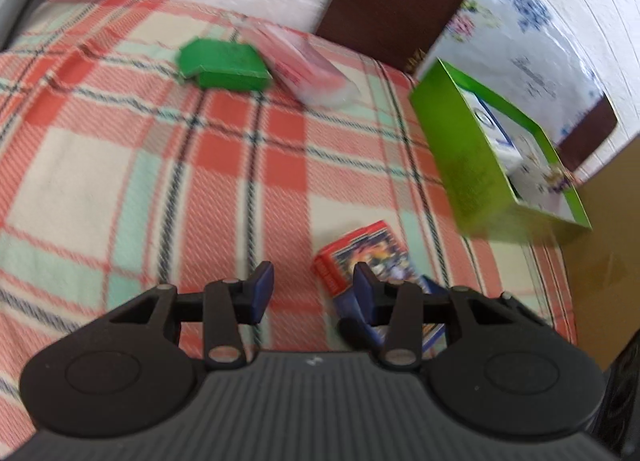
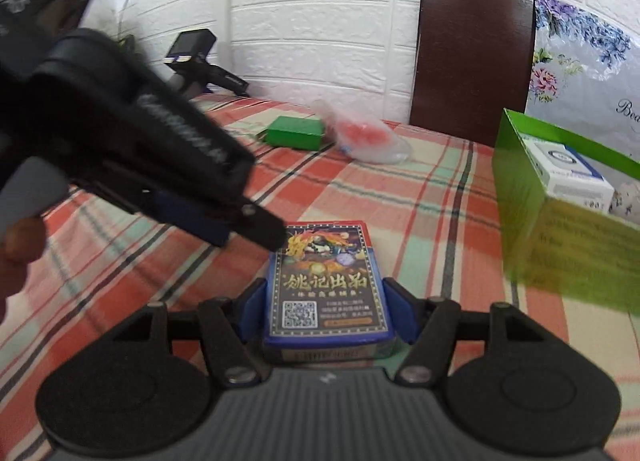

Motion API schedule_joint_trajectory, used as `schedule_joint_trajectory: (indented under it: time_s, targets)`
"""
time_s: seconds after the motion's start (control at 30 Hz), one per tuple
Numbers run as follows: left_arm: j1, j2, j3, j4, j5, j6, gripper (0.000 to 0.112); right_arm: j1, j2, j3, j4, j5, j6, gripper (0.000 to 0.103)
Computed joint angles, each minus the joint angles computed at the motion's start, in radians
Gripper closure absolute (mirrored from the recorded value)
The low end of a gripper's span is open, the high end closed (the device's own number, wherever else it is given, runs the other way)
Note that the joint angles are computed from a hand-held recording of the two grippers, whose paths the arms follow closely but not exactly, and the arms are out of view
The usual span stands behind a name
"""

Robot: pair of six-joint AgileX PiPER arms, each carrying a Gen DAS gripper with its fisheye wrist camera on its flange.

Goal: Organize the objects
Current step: 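Move the right gripper to the blue card game box and grasp it, then carry the card game box into the green box and release it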

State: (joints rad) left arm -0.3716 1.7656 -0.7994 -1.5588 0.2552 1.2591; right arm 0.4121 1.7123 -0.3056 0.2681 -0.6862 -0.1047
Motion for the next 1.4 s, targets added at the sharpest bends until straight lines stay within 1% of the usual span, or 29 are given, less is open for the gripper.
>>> schedule_joint_trajectory:
  time_s: [0.07,0.17,0.2,0.23,0.27,0.33,0.37,0.4,0.43,0.5,0.57,0.63,0.7,0.8,0.87,0.9,0.97,1.07,1.17,1.2,1.27,1.33,1.4]
  targets:
    - [-0.014,-0.005,0.015,0.017,0.011,-0.027,0.066,0.028,-0.023,0.046,0.004,-0.022,0.018,0.040]
    - [-0.047,-0.032,0.043,0.050,-0.001,-0.060,0.066,0.048,-0.050,0.088,0.014,-0.030,0.034,0.018]
    - [-0.051,-0.040,0.050,0.072,0.004,-0.084,0.066,0.052,-0.058,0.101,0.013,-0.036,0.041,0.018]
    - [-0.055,-0.047,0.057,0.083,0.010,-0.099,0.066,0.050,-0.067,0.113,0.007,-0.039,0.048,0.018]
    - [-0.060,-0.048,0.059,0.095,0.015,-0.113,0.066,0.049,-0.069,0.125,0.001,-0.049,0.057,0.021]
    - [-0.084,-0.043,0.056,0.109,-0.008,-0.133,0.066,0.044,-0.065,0.131,-0.012,-0.060,0.072,0.026]
    - [-0.096,-0.040,0.052,0.092,-0.020,-0.123,0.065,0.030,-0.066,0.128,-0.032,-0.055,0.086,0.037]
    - [-0.103,-0.034,0.045,0.081,-0.021,-0.118,0.066,0.019,-0.071,0.132,-0.054,-0.056,0.099,0.042]
    - [-0.110,-0.028,0.035,0.093,-0.022,-0.136,0.066,0.018,-0.071,0.133,-0.058,-0.059,0.104,0.042]
    - [-0.135,-0.035,0.023,0.171,-0.041,-0.224,0.068,0.038,-0.075,0.146,-0.017,-0.080,0.092,0.043]
    - [-0.157,-0.060,0.023,0.194,-0.052,-0.239,0.072,0.021,-0.089,0.174,-0.027,-0.120,0.129,0.043]
    - [-0.168,-0.083,0.011,0.217,-0.045,-0.255,0.073,0.004,-0.118,0.202,-0.026,-0.163,0.143,0.043]
    - [-0.190,-0.098,-0.015,0.256,-0.054,-0.294,0.073,0.026,-0.143,0.223,0.043,-0.215,0.100,0.043]
    - [-0.227,-0.101,-0.079,0.362,-0.068,-0.381,0.073,0.034,-0.173,0.243,0.123,-0.293,0.029,0.043]
    - [-0.244,-0.082,-0.142,0.420,-0.063,-0.417,0.073,-0.016,-0.192,0.245,0.117,-0.325,0.004,0.043]
    - [-0.252,-0.064,-0.181,0.473,-0.058,-0.460,0.073,-0.054,-0.198,0.241,0.100,-0.334,-0.003,0.043]
    - [-0.276,-0.021,-0.266,0.599,-0.051,-0.571,0.073,-0.143,-0.211,0.224,0.052,-0.333,-0.011,0.043]
    - [-0.322,0.061,-0.393,0.742,-0.055,-0.684,0.073,-0.285,-0.191,0.188,-0.028,-0.343,0.000,0.043]
    - [-0.352,0.151,-0.531,0.918,-0.030,-0.834,0.073,-0.441,-0.144,0.145,-0.146,-0.347,0.056,0.043]
    - [-0.359,0.185,-0.581,0.970,-0.017,-0.881,0.073,-0.475,-0.113,0.124,-0.165,-0.355,0.067,0.043]
    - [-0.376,0.240,-0.670,1.084,0.010,-0.989,0.073,-0.541,-0.073,0.080,-0.211,-0.345,0.100,0.043]
    - [-0.385,0.296,-0.757,1.161,0.036,-1.052,0.073,-0.596,-0.036,0.033,-0.255,-0.326,0.136,0.043]
    - [-0.388,0.356,-0.855,1.201,0.070,-1.083,0.073,-0.644,0.004,-0.024,-0.289,-0.305,0.171,0.043]
